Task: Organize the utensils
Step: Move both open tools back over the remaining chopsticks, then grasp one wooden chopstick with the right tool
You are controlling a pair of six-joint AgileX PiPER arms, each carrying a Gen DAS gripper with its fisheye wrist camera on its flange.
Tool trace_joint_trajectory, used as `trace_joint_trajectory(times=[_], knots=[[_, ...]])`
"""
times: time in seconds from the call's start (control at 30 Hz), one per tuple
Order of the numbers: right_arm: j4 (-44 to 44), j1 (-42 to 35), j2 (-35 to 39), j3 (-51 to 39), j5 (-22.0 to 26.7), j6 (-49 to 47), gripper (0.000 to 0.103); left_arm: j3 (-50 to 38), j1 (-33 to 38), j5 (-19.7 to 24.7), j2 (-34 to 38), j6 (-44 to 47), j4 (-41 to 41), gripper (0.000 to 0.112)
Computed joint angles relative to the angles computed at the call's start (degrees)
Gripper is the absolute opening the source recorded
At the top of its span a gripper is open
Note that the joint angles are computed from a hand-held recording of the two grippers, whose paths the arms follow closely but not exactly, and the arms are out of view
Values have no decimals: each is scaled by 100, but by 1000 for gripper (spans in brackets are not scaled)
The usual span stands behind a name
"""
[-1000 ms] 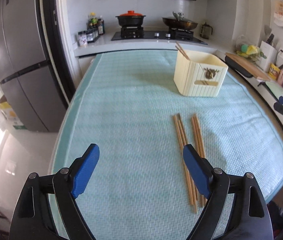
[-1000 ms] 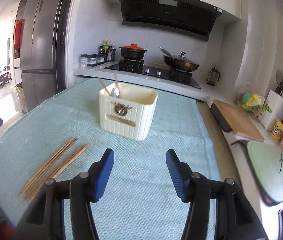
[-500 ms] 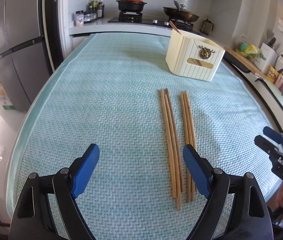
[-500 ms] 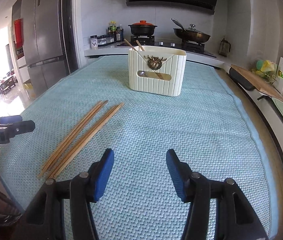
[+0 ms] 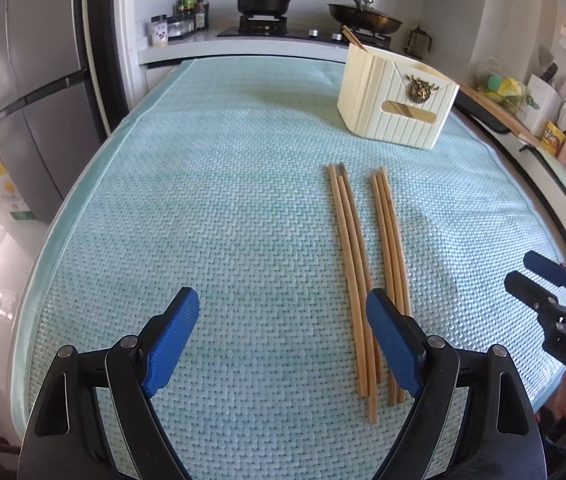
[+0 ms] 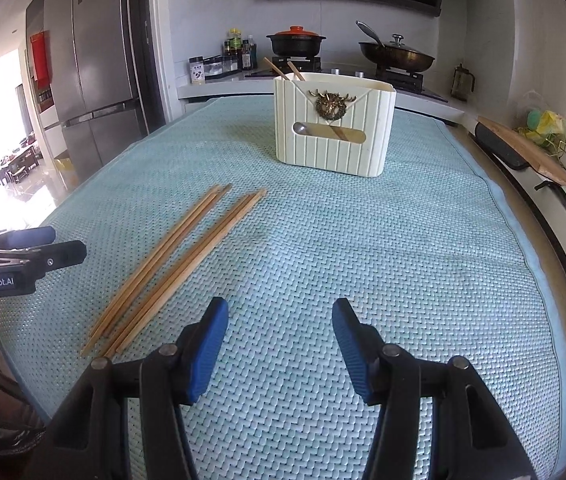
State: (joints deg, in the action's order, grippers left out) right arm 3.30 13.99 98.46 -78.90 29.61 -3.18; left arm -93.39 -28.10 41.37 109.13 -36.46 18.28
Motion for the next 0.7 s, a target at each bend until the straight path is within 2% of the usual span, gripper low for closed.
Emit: trace_joint_trajectory(times=[0.3,0.37,0.43,0.63,0.7], knots=[[434,136,853,-1072,563,-145,54,-38,18,40,10,-135,134,87],[631,180,1123,-1460,808,-259,38,-9,39,38,-3,-166,143,87],[792,245,1399,-1839,1029,-317,31,33,57,35,-23,-210,159,87],[908,410,2178,-2828,1468,-155,16,101,92,42,-39,-256,204,87],[841,461,2346,-3026,1504,-71,14,101,87,70,-33,-280,246,87]])
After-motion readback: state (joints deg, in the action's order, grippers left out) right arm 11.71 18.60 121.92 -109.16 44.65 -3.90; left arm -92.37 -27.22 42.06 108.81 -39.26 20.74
